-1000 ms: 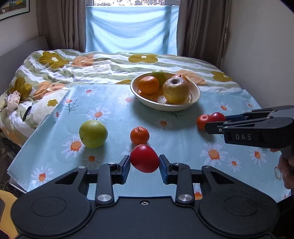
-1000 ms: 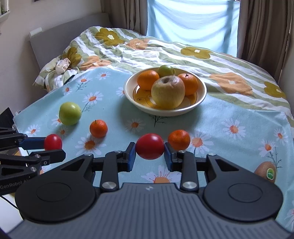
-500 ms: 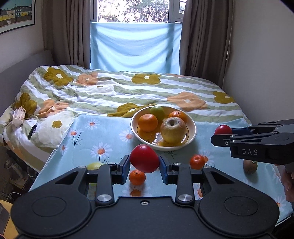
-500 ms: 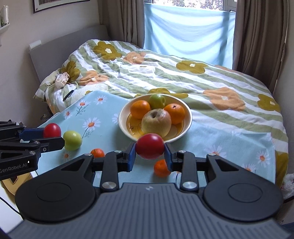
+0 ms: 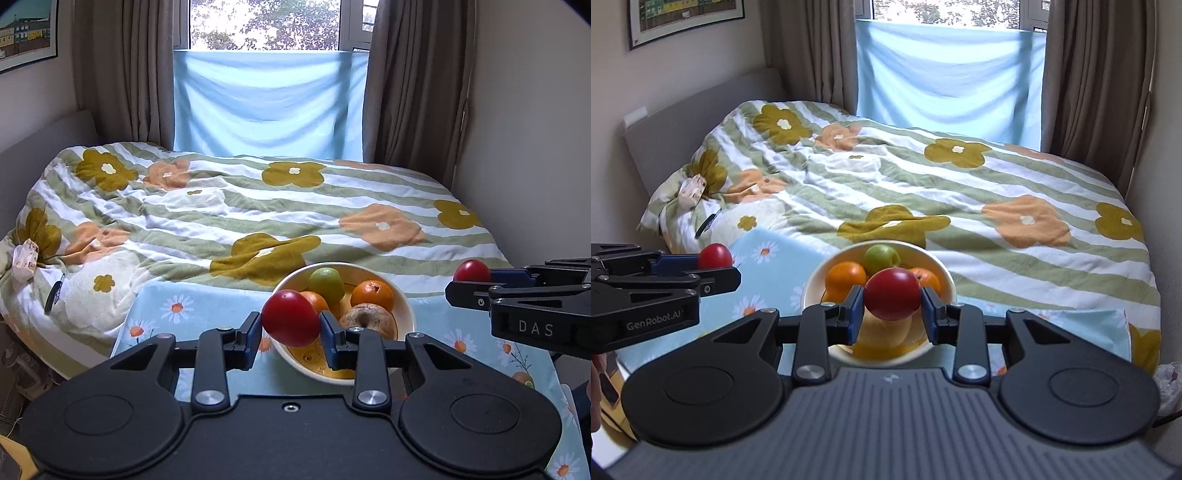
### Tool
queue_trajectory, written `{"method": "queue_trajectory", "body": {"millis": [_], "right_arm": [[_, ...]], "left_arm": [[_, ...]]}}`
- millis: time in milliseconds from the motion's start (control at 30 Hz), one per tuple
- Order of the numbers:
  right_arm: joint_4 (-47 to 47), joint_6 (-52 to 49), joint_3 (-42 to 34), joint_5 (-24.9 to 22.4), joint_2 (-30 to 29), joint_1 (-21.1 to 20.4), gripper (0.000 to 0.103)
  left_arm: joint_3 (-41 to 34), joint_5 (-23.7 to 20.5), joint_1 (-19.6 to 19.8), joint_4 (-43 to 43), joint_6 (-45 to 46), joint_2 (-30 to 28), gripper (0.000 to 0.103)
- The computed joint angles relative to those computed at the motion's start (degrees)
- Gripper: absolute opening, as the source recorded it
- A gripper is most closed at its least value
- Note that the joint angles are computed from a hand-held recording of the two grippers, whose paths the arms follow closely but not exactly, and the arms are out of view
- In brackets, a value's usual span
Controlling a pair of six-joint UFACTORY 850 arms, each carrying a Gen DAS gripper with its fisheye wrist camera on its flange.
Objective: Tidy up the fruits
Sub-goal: 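Carry both red tomatoes up and over the white bowl with both tools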
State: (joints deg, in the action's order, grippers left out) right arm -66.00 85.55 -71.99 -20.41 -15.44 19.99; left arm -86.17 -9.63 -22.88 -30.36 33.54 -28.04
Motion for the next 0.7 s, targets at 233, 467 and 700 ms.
{"method": "queue_trajectory", "body": {"millis": [233, 467, 700], "right_arm": [[8.4, -9.0, -9.6, -0.8, -7.5, -2.6, 0.048], [16.7, -16.9, -18.0, -2.0, -15.3, -4.8, 0.048], [24.4, -23.2, -23.8, -2.9, -20.8, -6.7, 0.048]], "left_arm": [[-15.6, -8.2, 0.7, 5.8, -4.7, -10.9, 0.038], [-32.3, -17.6, 1.0, 9.1, -6.8, -22.6, 0.037], [-52.0, -28.5, 0.9, 12.8, -9.6, -35.6, 0.038]]}}
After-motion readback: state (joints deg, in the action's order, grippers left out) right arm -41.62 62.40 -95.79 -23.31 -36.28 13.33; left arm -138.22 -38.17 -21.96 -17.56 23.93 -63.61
